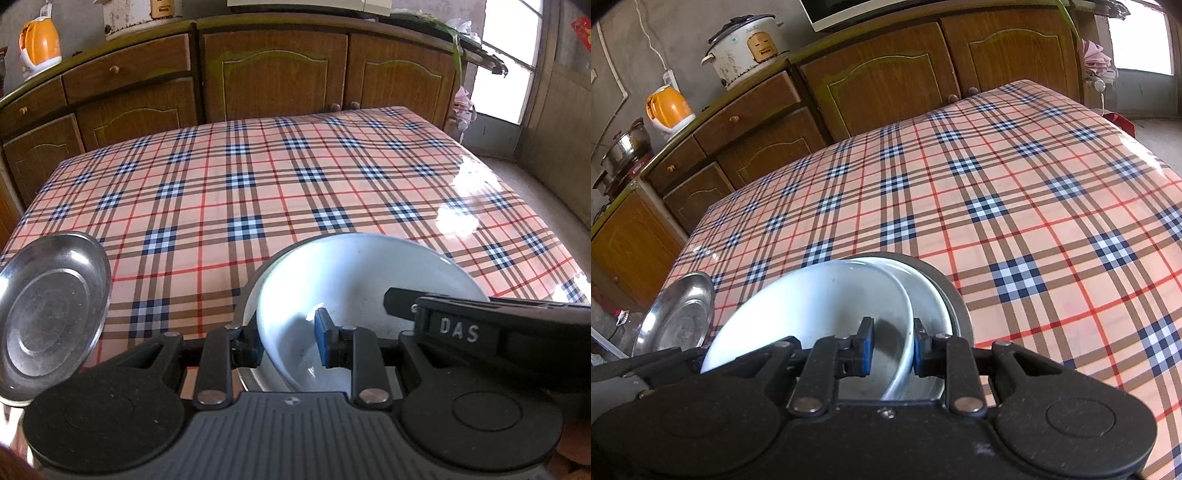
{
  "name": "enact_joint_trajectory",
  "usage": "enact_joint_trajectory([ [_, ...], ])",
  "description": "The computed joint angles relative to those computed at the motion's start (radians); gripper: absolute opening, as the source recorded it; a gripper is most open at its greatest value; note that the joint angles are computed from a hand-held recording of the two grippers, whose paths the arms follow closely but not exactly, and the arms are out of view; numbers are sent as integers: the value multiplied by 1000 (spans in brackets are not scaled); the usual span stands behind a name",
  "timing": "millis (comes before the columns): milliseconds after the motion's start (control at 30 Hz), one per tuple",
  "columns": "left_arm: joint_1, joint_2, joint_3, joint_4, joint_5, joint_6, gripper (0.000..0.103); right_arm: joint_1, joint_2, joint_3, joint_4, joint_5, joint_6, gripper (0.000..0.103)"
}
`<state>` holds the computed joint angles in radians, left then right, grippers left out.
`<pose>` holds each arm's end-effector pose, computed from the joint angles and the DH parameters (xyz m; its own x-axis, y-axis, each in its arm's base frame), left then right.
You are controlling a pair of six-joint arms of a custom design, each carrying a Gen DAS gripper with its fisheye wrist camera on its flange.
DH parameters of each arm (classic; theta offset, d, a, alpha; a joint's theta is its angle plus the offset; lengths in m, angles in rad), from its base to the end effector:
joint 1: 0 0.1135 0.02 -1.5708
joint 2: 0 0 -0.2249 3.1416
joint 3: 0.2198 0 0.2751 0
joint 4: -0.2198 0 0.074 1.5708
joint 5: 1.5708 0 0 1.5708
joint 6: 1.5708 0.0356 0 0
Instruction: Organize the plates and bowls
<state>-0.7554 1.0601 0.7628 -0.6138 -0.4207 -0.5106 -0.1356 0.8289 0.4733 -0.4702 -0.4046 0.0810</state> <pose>0.1917 -0.1605 0.2043 -0.7187 0.0640 -0.6924 0.1059 0.9942 -0.0180 0.2129 -0.0149 0.1636 -0.7373 0.1757 -0.6523 -0.0808 0.9358 0.3433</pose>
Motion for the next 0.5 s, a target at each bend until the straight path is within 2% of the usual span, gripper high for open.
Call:
enact_joint_trajectory([
  [333, 7, -13, -29, 34, 23, -12, 28, 5, -20, -13, 13, 22, -23, 30],
  [500, 2, -19, -38, 41, 19, -27, 29, -20, -4, 2, -2, -5, -26, 30],
])
